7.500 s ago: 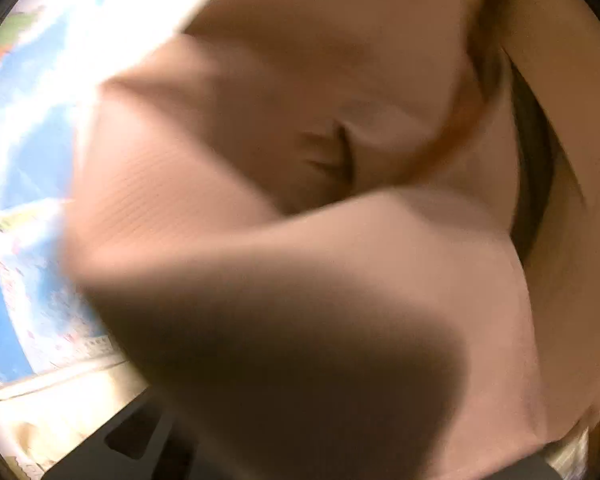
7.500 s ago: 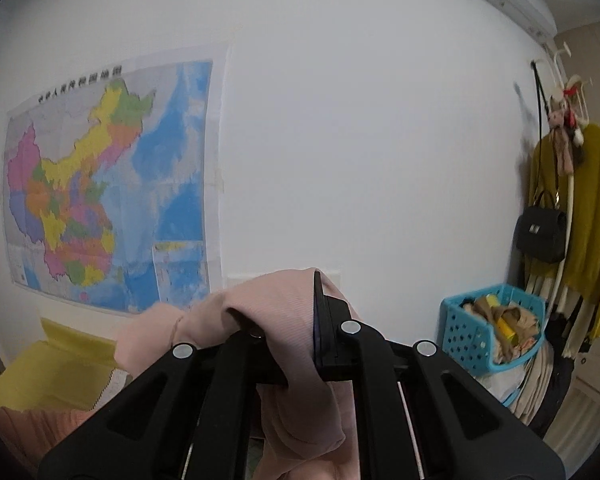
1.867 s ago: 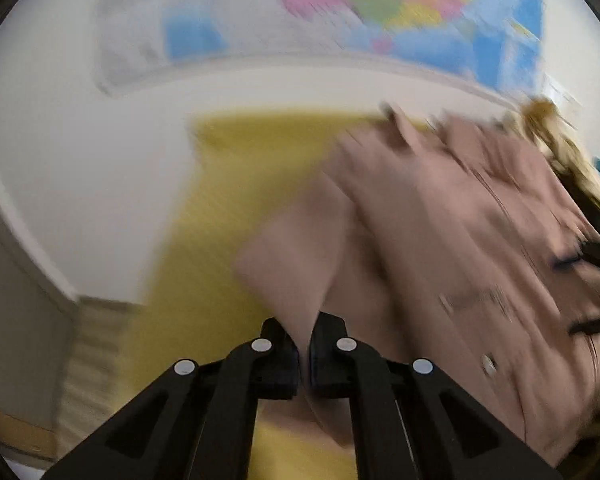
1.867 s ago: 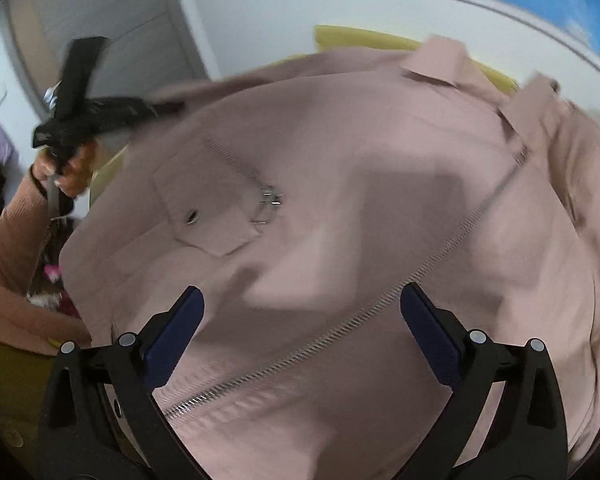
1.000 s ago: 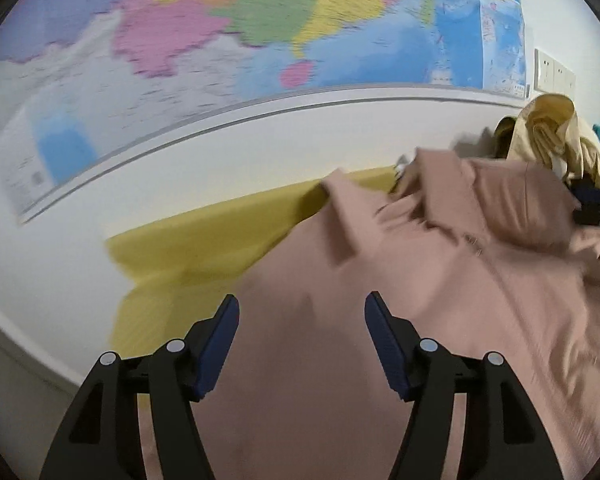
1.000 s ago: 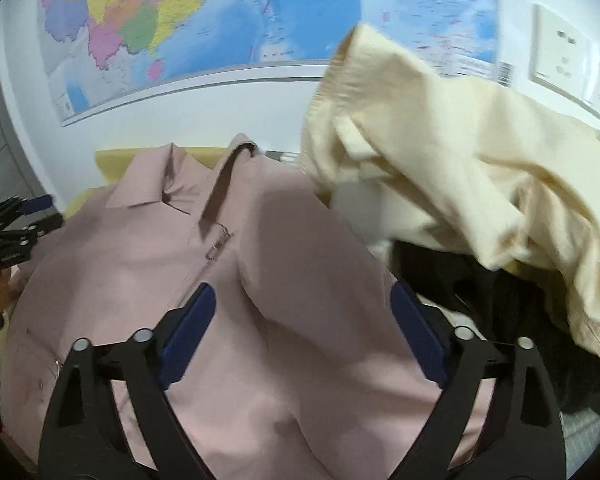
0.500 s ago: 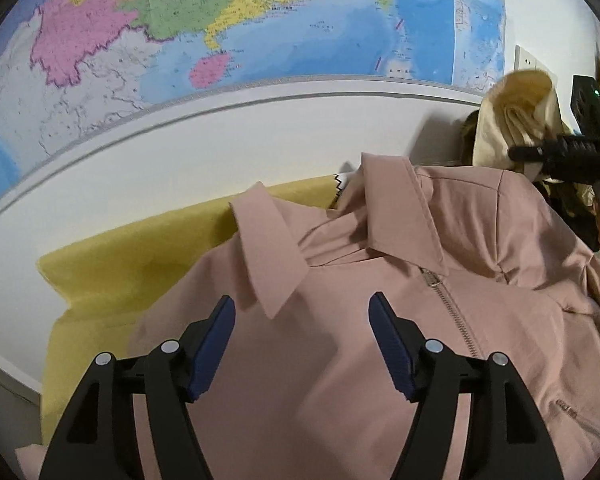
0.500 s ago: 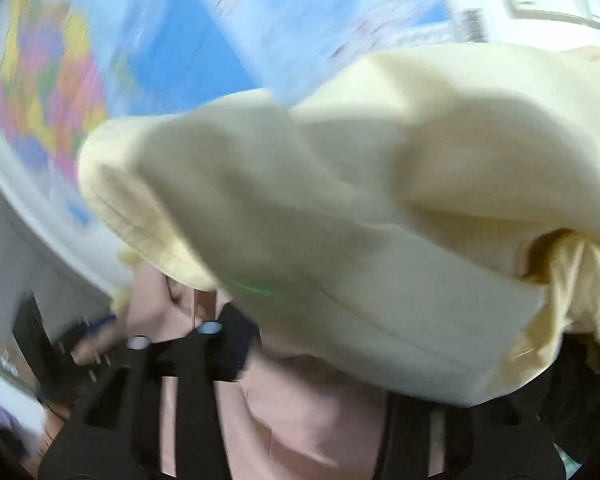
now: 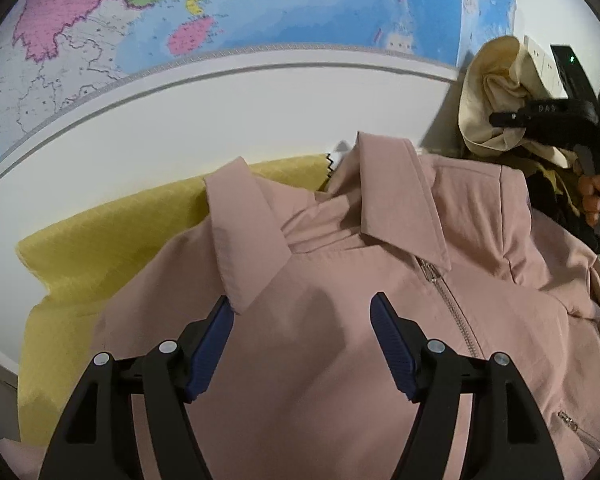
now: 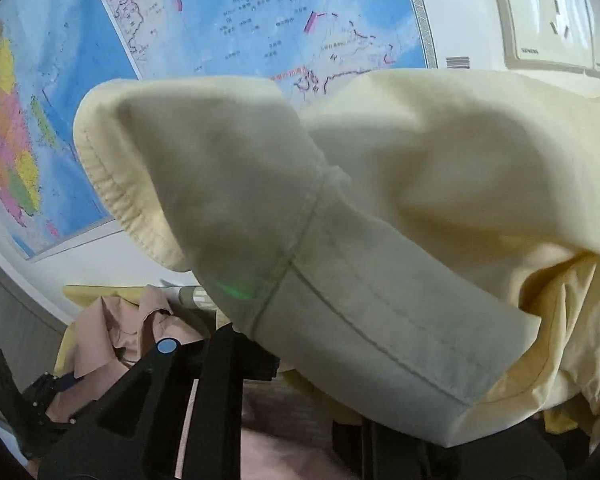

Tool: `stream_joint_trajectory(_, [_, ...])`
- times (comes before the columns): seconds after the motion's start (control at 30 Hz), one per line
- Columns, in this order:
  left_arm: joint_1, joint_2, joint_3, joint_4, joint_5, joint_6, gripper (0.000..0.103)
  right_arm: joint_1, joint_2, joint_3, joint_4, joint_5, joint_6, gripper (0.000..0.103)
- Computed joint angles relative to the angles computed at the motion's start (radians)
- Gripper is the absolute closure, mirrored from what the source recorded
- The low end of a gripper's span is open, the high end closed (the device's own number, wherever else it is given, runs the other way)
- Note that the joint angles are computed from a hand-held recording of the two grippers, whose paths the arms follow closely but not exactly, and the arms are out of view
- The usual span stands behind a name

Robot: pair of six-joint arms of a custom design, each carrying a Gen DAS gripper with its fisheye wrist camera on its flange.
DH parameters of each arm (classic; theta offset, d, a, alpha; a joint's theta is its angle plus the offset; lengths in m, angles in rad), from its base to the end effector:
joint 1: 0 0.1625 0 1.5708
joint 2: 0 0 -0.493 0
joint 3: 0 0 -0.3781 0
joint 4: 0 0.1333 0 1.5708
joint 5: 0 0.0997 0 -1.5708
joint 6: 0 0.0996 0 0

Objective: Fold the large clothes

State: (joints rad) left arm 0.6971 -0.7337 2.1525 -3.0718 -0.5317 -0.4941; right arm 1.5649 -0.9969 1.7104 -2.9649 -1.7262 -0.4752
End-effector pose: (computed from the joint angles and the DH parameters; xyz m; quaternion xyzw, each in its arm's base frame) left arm -0.2633 -0.5063 0.0767 0.1436 0.8556 -0.3411 0.3620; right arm 0.1138 -0.6936 0.3153 0.1933 -0.9201 0.3057 0.1503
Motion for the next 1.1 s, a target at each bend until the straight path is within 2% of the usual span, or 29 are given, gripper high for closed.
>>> stream_joint_trajectory(0.03, [-0.002, -0.001, 0.005, -0.009, -0.005, 0.008, 0.034, 0.007, -0.014, 0.007, 0.029, -0.004, -0.013, 0.071])
stream_joint_trajectory(0.07, [-0.004, -0.004, 0.011, -0.014, -0.005, 0.013, 0.03, 0.015, -0.028, 0.023, 0.031, -0.007, -0.026, 0.054])
stream_joint_trajectory(0.1, [-0.007, -0.005, 0.017, -0.022, 0.002, 0.018, 0.028, 0.019, -0.046, 0.048, 0.022, -0.008, -0.042, 0.025])
stream_joint_trajectory(0.13, [-0.013, -0.008, 0.029, -0.05, 0.007, 0.036, 0.028, 0.022, -0.071, 0.084, 0.001, -0.008, -0.061, 0.013])
stream_joint_trajectory(0.17, [-0.017, -0.011, 0.04, -0.076, 0.008, 0.051, 0.028, 0.024, -0.086, 0.113, -0.03, -0.009, -0.076, 0.005])
stream_joint_trajectory(0.23, [-0.025, -0.021, 0.057, -0.09, 0.022, 0.049, 0.026, 0.026, -0.129, 0.189, -0.074, 0.003, -0.144, 0.006])
stream_joint_trajectory(0.33, [-0.028, -0.044, 0.077, -0.083, 0.026, 0.019, 0.026, 0.021, -0.157, 0.251, -0.021, 0.012, -0.176, 0.008])
stream_joint_trajectory(0.37, [-0.027, -0.05, 0.08, -0.074, 0.029, 0.009, 0.026, 0.026, -0.149, 0.273, -0.034, -0.014, -0.217, 0.01])
stream_joint_trajectory(0.43, [-0.021, -0.059, 0.082, -0.046, 0.032, -0.02, 0.026, 0.055, -0.094, 0.301, -0.139, -0.106, -0.29, 0.011])
stream_joint_trajectory(0.47, [-0.016, -0.064, 0.08, -0.027, 0.028, -0.037, 0.026, 0.064, -0.067, 0.29, -0.15, -0.142, -0.312, 0.024])
stream_joint_trajectory(0.5, [-0.013, -0.065, 0.077, -0.016, 0.026, -0.049, 0.026, 0.071, -0.038, 0.288, -0.191, -0.178, -0.33, 0.054])
stream_joint_trajectory(0.53, [-0.01, -0.065, 0.076, -0.018, 0.019, -0.053, 0.026, 0.079, -0.006, 0.261, -0.209, -0.231, -0.346, 0.07])
stream_joint_trajectory(0.57, [-0.008, -0.066, 0.077, -0.019, 0.011, -0.057, 0.026, 0.068, 0.003, 0.237, -0.186, -0.242, -0.321, 0.1])
stream_joint_trajectory(0.63, [-0.004, -0.065, 0.077, -0.025, 0.004, -0.054, 0.026, 0.038, -0.006, 0.187, -0.104, -0.2, -0.217, 0.101])
stream_joint_trajectory(0.67, [-0.006, -0.066, 0.08, -0.026, 0.003, -0.053, 0.026, 0.029, -0.008, 0.181, -0.124, -0.187, -0.203, 0.101])
stream_joint_trajectory(0.73, [-0.007, -0.071, 0.089, -0.032, 0.0, -0.048, 0.024, 0.002, -0.025, 0.172, -0.081, -0.149, -0.148, 0.101])
stream_joint_trajectory(0.83, [-0.003, -0.083, 0.08, 0.006, 0.007, -0.051, 0.022, 0.018, -0.01, 0.21, -0.15, -0.225, -0.202, 0.101])
stream_joint_trajectory(0.93, [-0.008, -0.081, 0.05, -0.032, 0.029, 0.005, 0.022, 0.028, -0.023, 0.231, -0.123, -0.25, -0.189, 0.1])
stream_joint_trajectory(1.0, [-0.013, -0.079, 0.026, -0.061, 0.046, 0.065, 0.015, 0.039, -0.045, 0.26, -0.12, -0.289, -0.2, 0.088])
stream_joint_trajectory(1.03, [-0.015, -0.074, 0.003, -0.071, 0.062, 0.103, 0.012, 0.036, -0.076, 0.284, -0.116, -0.266, -0.217, 0.081])
stream_joint_trajectory(1.07, [-0.011, -0.068, -0.02, -0.08, 0.064, 0.145, 0.008, 0.042, -0.098, 0.304, -0.113, -0.236, -0.226, 0.061])
stream_joint_trajectory(1.1, [-0.003, -0.06, -0.055, -0.063, 0.07, 0.183, 0.008, 0.057, -0.119, 0.329, -0.123, -0.212, -0.248, 0.052])
